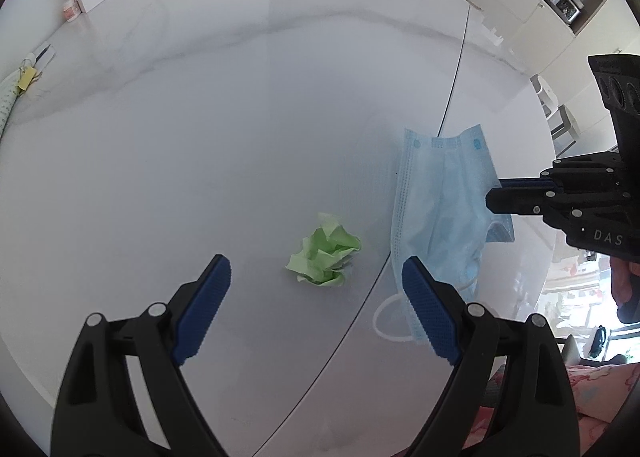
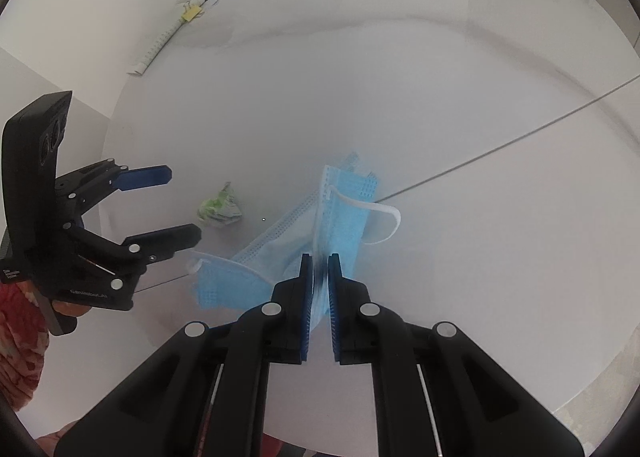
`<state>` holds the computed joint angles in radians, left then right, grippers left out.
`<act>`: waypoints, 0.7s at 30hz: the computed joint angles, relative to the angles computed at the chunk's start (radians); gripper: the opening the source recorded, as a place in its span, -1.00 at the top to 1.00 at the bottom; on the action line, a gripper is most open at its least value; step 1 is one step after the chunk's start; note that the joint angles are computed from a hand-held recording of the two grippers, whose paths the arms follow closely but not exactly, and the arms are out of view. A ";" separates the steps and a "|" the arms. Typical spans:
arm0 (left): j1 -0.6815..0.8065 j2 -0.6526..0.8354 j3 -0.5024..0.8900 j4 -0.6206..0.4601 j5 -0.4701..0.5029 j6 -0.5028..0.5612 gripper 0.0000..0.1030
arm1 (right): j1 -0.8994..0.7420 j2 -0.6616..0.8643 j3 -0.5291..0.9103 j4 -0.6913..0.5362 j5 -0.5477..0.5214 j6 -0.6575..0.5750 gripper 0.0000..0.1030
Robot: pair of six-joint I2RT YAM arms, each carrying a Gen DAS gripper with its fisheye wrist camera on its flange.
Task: Collect trash
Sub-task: 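Grasp the blue face mask with the right gripper while the left grasps the green crumpled paper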
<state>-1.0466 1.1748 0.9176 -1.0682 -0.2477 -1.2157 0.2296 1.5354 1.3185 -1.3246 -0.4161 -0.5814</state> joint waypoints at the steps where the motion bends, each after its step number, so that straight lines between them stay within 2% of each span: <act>1: 0.000 0.006 0.001 0.011 0.003 -0.004 -0.63 | -0.020 0.003 0.002 0.002 0.005 -0.009 0.83; 8: 0.064 0.095 0.026 0.075 0.014 0.009 -0.63 | -0.155 0.049 0.049 -0.002 0.030 -0.069 0.83; 13: 0.106 0.171 0.039 0.100 0.038 -0.013 -0.63 | -0.219 0.067 0.089 -0.054 -0.008 -0.132 0.82; 14: 0.106 0.173 0.038 0.102 0.037 -0.019 -0.63 | -0.219 0.066 0.093 -0.064 -0.021 -0.135 0.77; 15: 0.107 0.175 0.036 0.104 0.036 -0.027 -0.63 | -0.226 0.068 0.100 -0.082 -0.039 -0.147 0.63; 17: 0.114 0.172 0.025 0.117 0.043 -0.035 -0.59 | -0.238 0.064 0.105 -0.107 -0.064 -0.173 -0.01; 18: 0.119 0.170 0.018 0.122 0.045 -0.037 -0.50 | -0.235 0.048 0.094 -0.098 -0.066 -0.179 -0.17; 19: 0.125 0.161 0.007 0.127 0.051 -0.039 -0.46 | -0.229 0.037 0.087 -0.094 -0.068 -0.185 -0.18; 21: 0.131 0.151 -0.003 0.142 0.042 -0.043 -0.31 | -0.209 0.027 0.075 -0.097 -0.075 -0.195 -0.32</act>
<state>-0.9152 1.3255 0.9146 -0.9266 -0.2054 -1.2587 0.0202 1.5626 1.3931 -1.4214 -0.4916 -0.7762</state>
